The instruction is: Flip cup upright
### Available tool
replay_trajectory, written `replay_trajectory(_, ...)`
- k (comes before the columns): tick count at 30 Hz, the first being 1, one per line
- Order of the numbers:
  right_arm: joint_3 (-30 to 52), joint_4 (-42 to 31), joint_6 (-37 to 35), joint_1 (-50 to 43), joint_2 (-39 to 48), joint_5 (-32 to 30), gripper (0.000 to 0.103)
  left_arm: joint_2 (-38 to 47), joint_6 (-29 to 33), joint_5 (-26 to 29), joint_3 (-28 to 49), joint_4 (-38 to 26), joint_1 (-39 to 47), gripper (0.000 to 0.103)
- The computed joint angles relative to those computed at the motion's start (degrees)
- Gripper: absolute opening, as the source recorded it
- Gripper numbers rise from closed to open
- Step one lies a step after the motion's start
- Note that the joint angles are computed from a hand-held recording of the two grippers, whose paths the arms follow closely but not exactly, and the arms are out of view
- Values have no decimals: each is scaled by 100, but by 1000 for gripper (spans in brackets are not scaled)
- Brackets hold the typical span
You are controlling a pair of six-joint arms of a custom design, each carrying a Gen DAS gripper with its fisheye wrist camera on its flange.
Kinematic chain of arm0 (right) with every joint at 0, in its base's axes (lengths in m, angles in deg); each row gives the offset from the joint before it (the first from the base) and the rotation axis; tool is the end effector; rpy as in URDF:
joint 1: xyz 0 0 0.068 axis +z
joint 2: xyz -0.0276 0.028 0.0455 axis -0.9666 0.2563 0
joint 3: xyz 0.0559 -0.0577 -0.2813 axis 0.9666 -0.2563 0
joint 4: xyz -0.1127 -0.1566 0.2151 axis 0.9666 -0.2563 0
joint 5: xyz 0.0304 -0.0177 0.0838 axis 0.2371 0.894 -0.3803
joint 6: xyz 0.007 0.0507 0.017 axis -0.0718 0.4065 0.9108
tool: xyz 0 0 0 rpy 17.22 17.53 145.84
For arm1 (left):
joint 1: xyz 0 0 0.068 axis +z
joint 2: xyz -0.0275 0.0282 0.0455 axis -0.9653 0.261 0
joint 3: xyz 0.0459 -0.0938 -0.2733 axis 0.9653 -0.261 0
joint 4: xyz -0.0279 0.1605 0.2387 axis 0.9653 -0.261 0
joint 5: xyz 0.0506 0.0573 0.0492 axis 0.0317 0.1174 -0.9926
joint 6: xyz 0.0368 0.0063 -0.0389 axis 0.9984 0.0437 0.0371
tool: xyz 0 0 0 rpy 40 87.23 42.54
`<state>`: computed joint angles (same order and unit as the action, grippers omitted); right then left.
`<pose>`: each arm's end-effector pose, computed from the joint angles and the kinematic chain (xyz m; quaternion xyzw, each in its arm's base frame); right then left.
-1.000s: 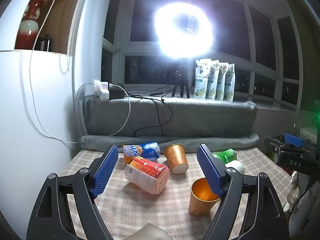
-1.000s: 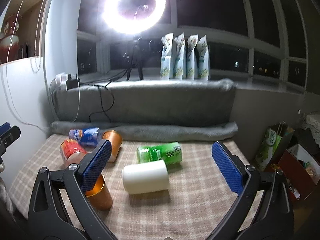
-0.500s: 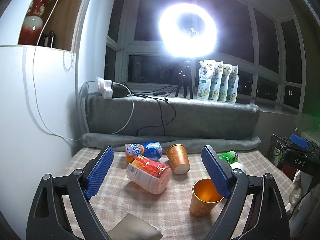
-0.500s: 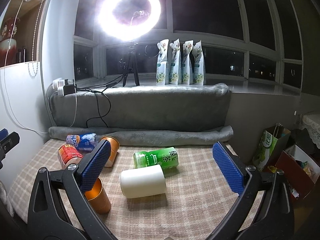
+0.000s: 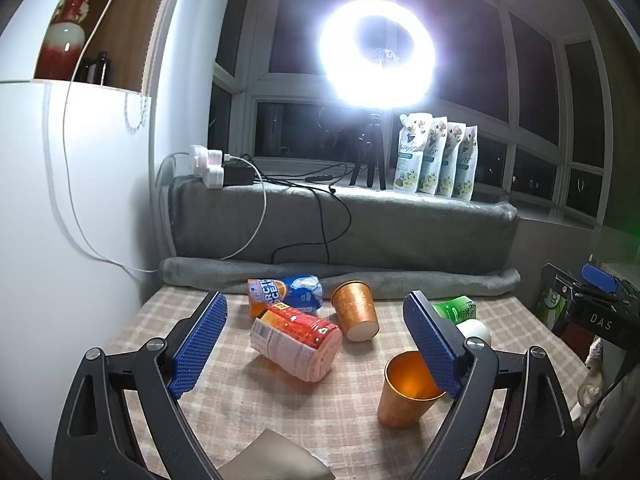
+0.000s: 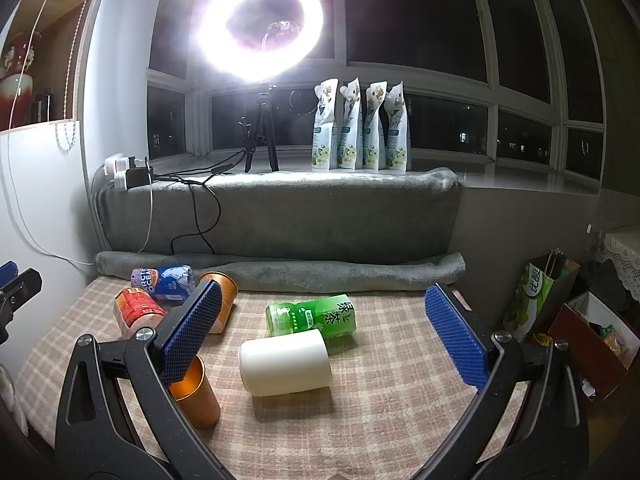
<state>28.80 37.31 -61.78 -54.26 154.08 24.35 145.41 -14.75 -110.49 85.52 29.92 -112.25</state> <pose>0.2981 0.1043 0.3698 -0.0472 0.8161 0.0233 0.5755 0.2549 -0.1670 0.3353 -0.0571 0.8063 -0.0088 0.5887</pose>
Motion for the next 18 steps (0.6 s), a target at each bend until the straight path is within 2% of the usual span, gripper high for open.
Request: replay_trajectory(18, -32, 52, -23, -27, -21, -11, 103, 18, 25, -9, 18, 20, -37, 90)
